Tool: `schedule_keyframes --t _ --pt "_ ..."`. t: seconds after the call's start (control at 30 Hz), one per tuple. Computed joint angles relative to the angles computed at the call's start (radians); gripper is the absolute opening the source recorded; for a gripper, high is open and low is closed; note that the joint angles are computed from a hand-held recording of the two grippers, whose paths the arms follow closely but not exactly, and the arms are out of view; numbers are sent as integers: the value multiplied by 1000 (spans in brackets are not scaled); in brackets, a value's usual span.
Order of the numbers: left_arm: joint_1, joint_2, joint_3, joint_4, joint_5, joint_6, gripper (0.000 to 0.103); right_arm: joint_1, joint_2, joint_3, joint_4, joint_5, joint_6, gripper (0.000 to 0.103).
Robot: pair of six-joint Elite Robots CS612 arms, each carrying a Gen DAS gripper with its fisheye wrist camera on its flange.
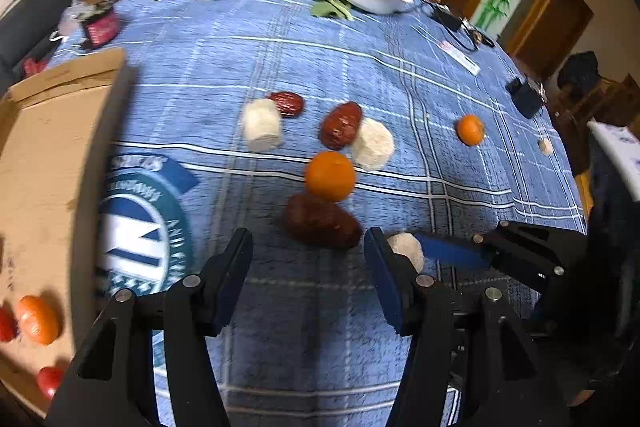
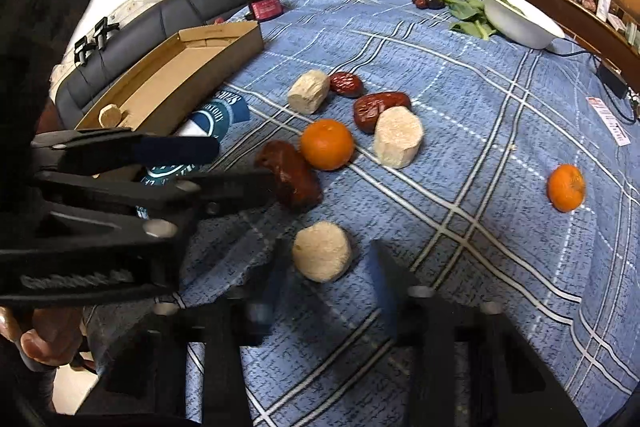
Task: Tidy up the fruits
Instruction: 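Grasp a red date with the left tool while the right tool grasps a beige round ball, then carry the red date and beige ball over the cardboard tray with both tools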
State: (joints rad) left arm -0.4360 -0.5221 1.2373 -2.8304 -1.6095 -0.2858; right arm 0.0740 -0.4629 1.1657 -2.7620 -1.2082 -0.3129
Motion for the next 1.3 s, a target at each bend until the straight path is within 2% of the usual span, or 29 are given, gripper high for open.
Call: schedule_keyframes --t 0.17,0.2,0.33,0.4,0.47,0.5,0.67,1.07,1.3 --pt "-7 30 -51 59 -4 21 56 -18 -22 41 -51 1 31 30" --pt "-9 33 -53 54 3 23 60 -20 -24 45 -57 0 38 30" --pt "-25 40 -58 40 70 37 60 -31 -35 62 -75 9 61 30" --pt "-30 40 -55 37 109 44 46 -34 -38 67 -82 11 67 30" --pt "-27 38 -50 32 107 45 46 -34 -39 67 -84 14 70 30" --pt "-24 36 -46 28 102 40 46 -34 -39 68 -85 15 70 30" --pt "-29 16 -7 -1 173 23 46 -32 -41 68 -93 26 74 30" --pt "-28 -56 124 -115 384 -80 47 -4 -49 68 -112 46 38 30" --pt "-23 -81 172 -166 451 -106 47 17 -49 55 -107 54 12 30"
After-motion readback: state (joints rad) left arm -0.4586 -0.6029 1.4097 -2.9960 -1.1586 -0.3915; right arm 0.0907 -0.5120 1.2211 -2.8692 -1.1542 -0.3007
